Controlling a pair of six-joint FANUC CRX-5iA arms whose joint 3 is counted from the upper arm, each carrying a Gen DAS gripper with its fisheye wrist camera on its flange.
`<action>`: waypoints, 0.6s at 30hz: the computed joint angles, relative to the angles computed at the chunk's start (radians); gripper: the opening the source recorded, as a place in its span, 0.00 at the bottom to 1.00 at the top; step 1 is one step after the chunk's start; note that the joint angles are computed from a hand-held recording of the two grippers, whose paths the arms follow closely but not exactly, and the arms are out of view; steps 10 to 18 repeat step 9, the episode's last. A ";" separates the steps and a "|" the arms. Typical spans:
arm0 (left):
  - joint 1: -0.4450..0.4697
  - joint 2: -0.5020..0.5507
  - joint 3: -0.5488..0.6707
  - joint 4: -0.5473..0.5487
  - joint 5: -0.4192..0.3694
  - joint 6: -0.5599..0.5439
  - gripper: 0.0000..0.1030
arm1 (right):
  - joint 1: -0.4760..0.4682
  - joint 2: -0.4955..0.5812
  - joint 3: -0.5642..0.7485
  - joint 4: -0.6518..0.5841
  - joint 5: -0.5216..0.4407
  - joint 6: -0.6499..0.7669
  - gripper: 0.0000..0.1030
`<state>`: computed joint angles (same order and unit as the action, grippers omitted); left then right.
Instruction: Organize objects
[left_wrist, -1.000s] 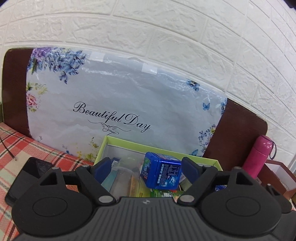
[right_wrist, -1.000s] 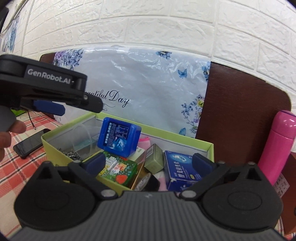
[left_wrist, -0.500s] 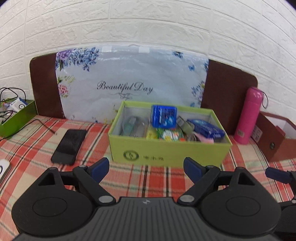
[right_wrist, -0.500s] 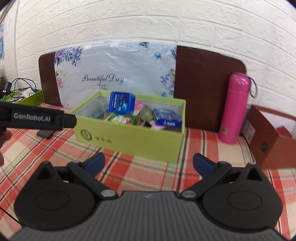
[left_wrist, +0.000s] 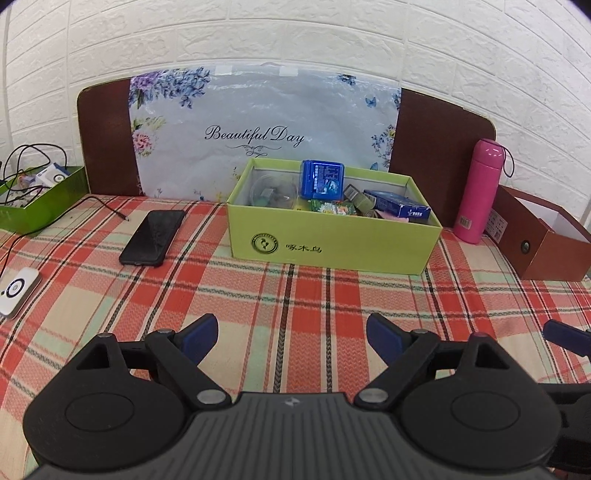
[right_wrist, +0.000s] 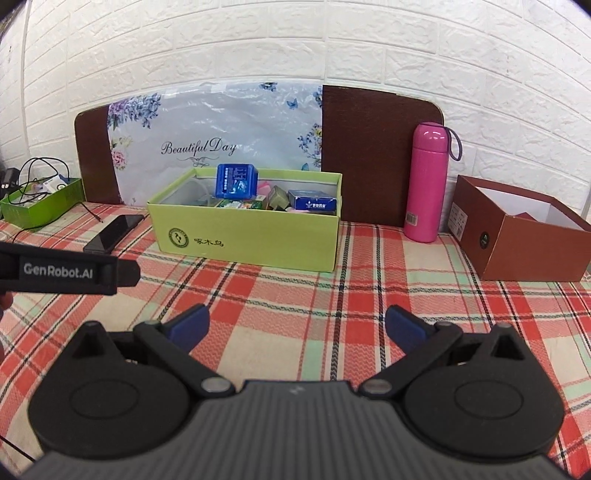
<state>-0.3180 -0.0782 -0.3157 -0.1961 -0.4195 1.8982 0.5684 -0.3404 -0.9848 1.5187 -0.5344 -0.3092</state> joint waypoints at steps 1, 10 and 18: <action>0.001 -0.003 -0.003 -0.003 -0.003 0.003 0.88 | 0.007 -0.003 -0.002 -0.007 -0.005 0.002 1.00; -0.005 -0.027 -0.032 -0.032 0.030 0.021 0.88 | 0.044 -0.003 -0.010 -0.041 -0.038 0.007 1.00; -0.005 -0.027 -0.032 -0.032 0.030 0.021 0.88 | 0.044 -0.003 -0.010 -0.041 -0.038 0.007 1.00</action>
